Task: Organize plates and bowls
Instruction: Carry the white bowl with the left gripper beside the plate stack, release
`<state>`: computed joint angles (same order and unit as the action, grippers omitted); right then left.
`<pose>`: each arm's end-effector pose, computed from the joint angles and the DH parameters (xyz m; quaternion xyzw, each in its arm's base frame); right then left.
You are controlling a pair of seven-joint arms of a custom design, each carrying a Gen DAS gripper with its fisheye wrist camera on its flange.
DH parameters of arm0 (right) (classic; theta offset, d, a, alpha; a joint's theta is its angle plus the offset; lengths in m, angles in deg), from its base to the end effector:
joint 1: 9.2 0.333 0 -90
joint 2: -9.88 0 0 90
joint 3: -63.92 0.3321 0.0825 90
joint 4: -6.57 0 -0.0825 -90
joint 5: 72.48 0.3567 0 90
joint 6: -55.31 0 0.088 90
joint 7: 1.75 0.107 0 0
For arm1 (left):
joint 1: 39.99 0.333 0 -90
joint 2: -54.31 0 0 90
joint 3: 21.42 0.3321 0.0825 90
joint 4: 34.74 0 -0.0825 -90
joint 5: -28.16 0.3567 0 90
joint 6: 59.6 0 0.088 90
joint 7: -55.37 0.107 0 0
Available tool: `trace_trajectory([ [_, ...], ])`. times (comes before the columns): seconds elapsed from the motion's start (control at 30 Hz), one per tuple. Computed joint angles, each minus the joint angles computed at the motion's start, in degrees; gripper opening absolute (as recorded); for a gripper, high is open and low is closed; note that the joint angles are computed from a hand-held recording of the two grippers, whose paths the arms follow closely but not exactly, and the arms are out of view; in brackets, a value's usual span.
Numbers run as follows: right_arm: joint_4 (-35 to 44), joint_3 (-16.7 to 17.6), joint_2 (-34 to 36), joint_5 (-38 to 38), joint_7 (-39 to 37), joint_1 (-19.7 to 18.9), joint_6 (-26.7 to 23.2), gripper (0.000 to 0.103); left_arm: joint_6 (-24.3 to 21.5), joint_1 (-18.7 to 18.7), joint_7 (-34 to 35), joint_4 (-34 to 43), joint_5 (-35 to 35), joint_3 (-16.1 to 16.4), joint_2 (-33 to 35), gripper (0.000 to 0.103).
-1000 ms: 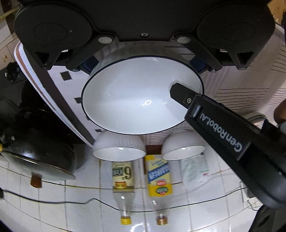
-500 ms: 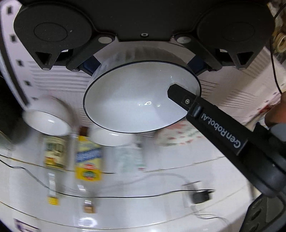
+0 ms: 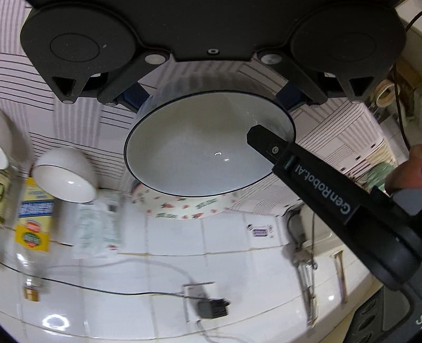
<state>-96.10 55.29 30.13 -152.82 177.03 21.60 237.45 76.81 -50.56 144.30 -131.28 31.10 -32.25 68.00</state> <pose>0.5454 0.3328 0.4455 -0.7047 0.5210 -0.2424 0.4163 0.6074 -0.2241 0.5355 -0.5508 0.8027 -0.1899 0.1274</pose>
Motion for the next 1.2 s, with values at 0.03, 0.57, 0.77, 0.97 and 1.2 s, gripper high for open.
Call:
trace_trajectory([
  [0.03, 0.1, 1.1, 0.4, 2.4, -2.8, -0.7, -0.1, 0.100, 0.1, 0.0, -0.6, -0.2, 0.5, 0.3, 0.0, 0.014],
  [0.57, 8.7, 1.1, 11.3, 20.4, -21.2, 0.0, 2.1, 0.100, 0.0, -0.5, -8.0, 2.5, 8.7, 2.6, 5.8, 0.014],
  [0.77, 9.0, 4.1, 12.2, 26.7, -29.5, -1.2, -1.8, 0.101, -0.8, 0.1, -7.5, 2.8, 7.2, 2.2, 6.7, 0.015],
  [0.97, 3.6, 0.4, 8.1, 30.4, -30.4, 2.5, -2.1, 0.101, -1.7, 0.0, -6.7, 2.8, 7.2, 2.0, 5.2, 0.025],
  [1.2, -6.0, -19.1, 1.4, 28.4, -20.3, 18.0, 3.3, 0.102, 0.3, 0.0, -5.2, 1.5, 7.2, 1.6, 2.2, 0.045],
])
